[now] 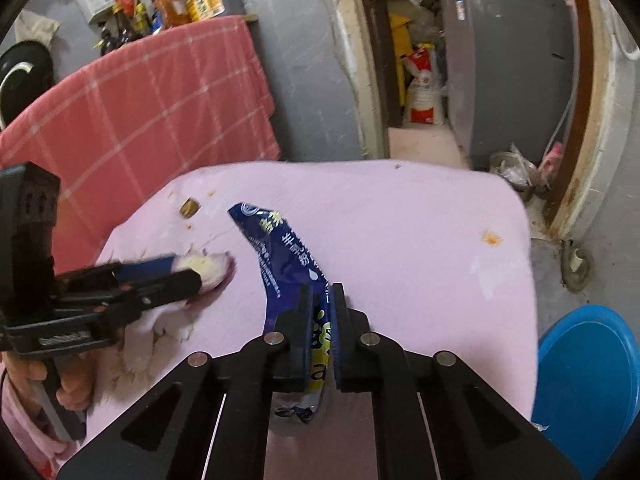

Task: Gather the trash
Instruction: 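Grasp the blue milk-powder packet with the right tool while the left tool grasps a paper scrap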

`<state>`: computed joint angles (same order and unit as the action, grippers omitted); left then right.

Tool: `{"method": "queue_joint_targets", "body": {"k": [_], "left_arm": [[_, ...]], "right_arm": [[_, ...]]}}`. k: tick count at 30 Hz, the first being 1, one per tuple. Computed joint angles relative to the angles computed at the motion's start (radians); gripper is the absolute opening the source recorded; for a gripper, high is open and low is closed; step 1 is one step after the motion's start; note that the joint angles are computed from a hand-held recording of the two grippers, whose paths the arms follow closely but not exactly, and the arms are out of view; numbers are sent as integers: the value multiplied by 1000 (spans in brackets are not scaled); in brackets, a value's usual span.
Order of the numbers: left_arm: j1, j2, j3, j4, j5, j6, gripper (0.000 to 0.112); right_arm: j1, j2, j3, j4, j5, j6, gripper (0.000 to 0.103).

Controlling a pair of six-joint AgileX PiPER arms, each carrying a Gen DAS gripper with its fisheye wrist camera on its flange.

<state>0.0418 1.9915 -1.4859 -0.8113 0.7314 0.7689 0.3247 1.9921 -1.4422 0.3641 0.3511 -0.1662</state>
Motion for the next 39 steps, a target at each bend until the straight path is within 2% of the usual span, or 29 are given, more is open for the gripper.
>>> {"method": "queue_joint_targets", "body": {"k": [2,5,8,12,17,24,25,27,28,29,31,37,39], "left_arm": [[-20,6,-7,39,-19,-37,26],[-31,11,-19,55,-29,-67,23],[-31,14,-24,49,-32,-75,21],[-11,-13,16,-33,-66,1,15],[11,-31,37,-29,-120,-10,14],[97,-53,88,-178,-147,70,14],[108,-56,95,-204,-155,87,14],[118,-57,90,-211,-164,83,14],[122,-53,83,-210,-163,80,14],[124,-43,66,-201,-158,71,14],[115,-24,26,-137,-158,5,14],[108,85,-156,67,-86,-187,15],[104,100,-179,106,-82,-219,21]], "right_arm": [[-10,6,-7,-3,4,15,4],[-27,11,-10,73,10,-41,4],[-21,18,-22,58,15,-30,4],[-23,18,-24,103,21,-70,4],[-16,29,-40,109,30,-67,4],[-17,52,-80,132,65,-55,5],[-19,54,-83,144,70,-59,7],[-16,51,-76,131,62,-44,18],[-13,50,-76,123,60,-35,30],[-10,47,-73,114,55,-30,38],[-4,45,-73,99,52,-21,40],[1,45,-77,65,57,2,41],[2,45,-74,68,56,-6,43]]}}
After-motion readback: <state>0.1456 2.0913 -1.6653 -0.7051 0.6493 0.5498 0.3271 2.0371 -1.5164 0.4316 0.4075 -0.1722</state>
